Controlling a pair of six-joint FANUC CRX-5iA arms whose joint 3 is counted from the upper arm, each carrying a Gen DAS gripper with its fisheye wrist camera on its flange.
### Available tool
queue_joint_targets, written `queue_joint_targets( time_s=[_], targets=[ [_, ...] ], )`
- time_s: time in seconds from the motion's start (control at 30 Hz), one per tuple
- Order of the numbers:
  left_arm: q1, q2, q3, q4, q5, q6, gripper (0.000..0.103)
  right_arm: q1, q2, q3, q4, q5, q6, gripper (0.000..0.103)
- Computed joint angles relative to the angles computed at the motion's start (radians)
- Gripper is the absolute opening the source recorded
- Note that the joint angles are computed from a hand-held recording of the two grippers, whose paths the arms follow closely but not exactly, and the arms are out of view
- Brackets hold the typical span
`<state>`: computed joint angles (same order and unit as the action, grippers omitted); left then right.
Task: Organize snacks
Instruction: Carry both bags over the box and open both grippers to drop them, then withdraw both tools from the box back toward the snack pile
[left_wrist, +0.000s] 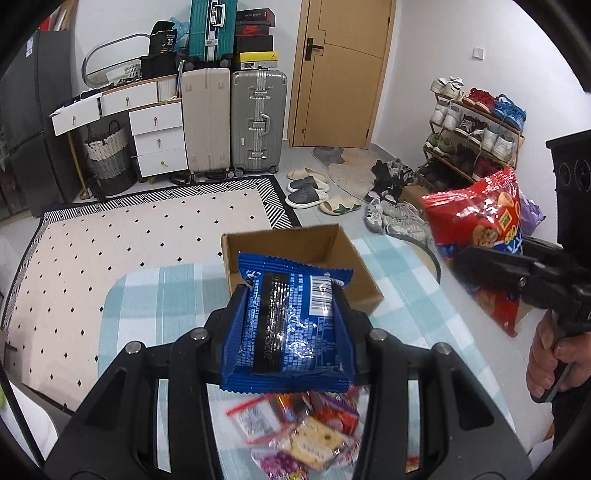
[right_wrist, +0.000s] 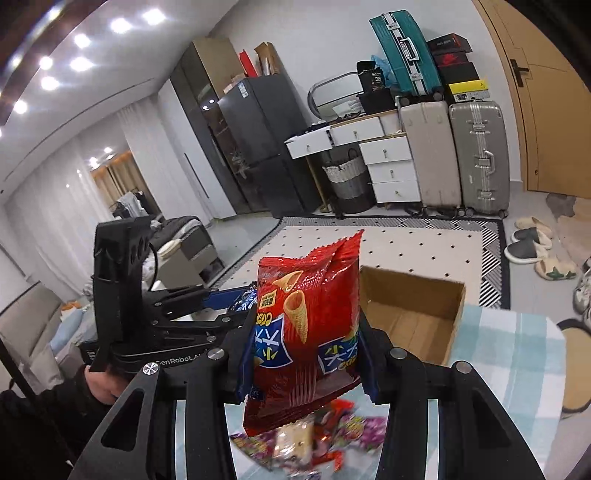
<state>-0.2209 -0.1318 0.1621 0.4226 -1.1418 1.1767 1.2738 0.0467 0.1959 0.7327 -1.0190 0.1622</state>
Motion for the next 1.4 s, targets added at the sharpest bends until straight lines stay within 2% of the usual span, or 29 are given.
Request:
queue_joint_targets(
  time_s=[0.23, 0.4, 0.5, 0.73, 0.83, 0.9, 0.97, 1.0, 1.07, 1.23, 1.4],
  targets=[
    [-0.057, 0.219, 0.179, -0.053, -0.013, 0.096, 0.04, -0.147, 0.082, 0.078, -0.167, 0.019, 0.131, 0.045],
    [-0.075, 0.319, 0.217, -0.057, -0.013, 0.119, 0.04, -0.216, 0.145, 0.091, -0.279, 0.031, 0.214, 0.045],
    [-0.082, 0.362, 0.224, -0.057, -0.004, 0.129, 0.04, -0.241, 0.155, 0.044, -0.304, 0.078, 0.21, 0.045],
    [-0.094, 0.377, 0.147, -0.061, 0.074, 0.108, 0.04, -0.271, 0.162, -0.057, -0.308, 0.173, 0.174, 0.045],
    [-0.104, 0.394, 0.148, -0.083, 0.099, 0.117, 0.04, -0.275, 0.172, -0.07, -0.3, 0.169, 0.168, 0.046],
    [-0.11, 0.401, 0.154, -0.107, 0.107, 0.141, 0.043, -0.279, 0.177, -0.071, -0.301, 0.161, 0.17, 0.052],
    [-0.108, 0.406, 0.152, -0.098, 0.111, 0.144, 0.055, -0.274, 0.164, -0.097, -0.267, 0.168, 0.147, 0.054],
    [-0.109, 0.401, 0.147, -0.106, 0.122, 0.152, 0.058, -0.27, 0.16, -0.102, -0.251, 0.156, 0.137, 0.059],
    [-0.106, 0.379, 0.125, -0.112, 0.146, 0.156, 0.072, -0.26, 0.138, -0.131, -0.208, 0.158, 0.105, 0.064],
    [-0.08, 0.254, -0.001, -0.083, 0.235, 0.119, 0.081, -0.194, 0.031, -0.261, -0.012, 0.197, -0.086, 0.081],
    [-0.059, 0.099, -0.129, -0.074, 0.301, 0.103, 0.084, -0.08, -0.053, -0.346, 0.192, 0.123, -0.253, 0.089]
  ],
)
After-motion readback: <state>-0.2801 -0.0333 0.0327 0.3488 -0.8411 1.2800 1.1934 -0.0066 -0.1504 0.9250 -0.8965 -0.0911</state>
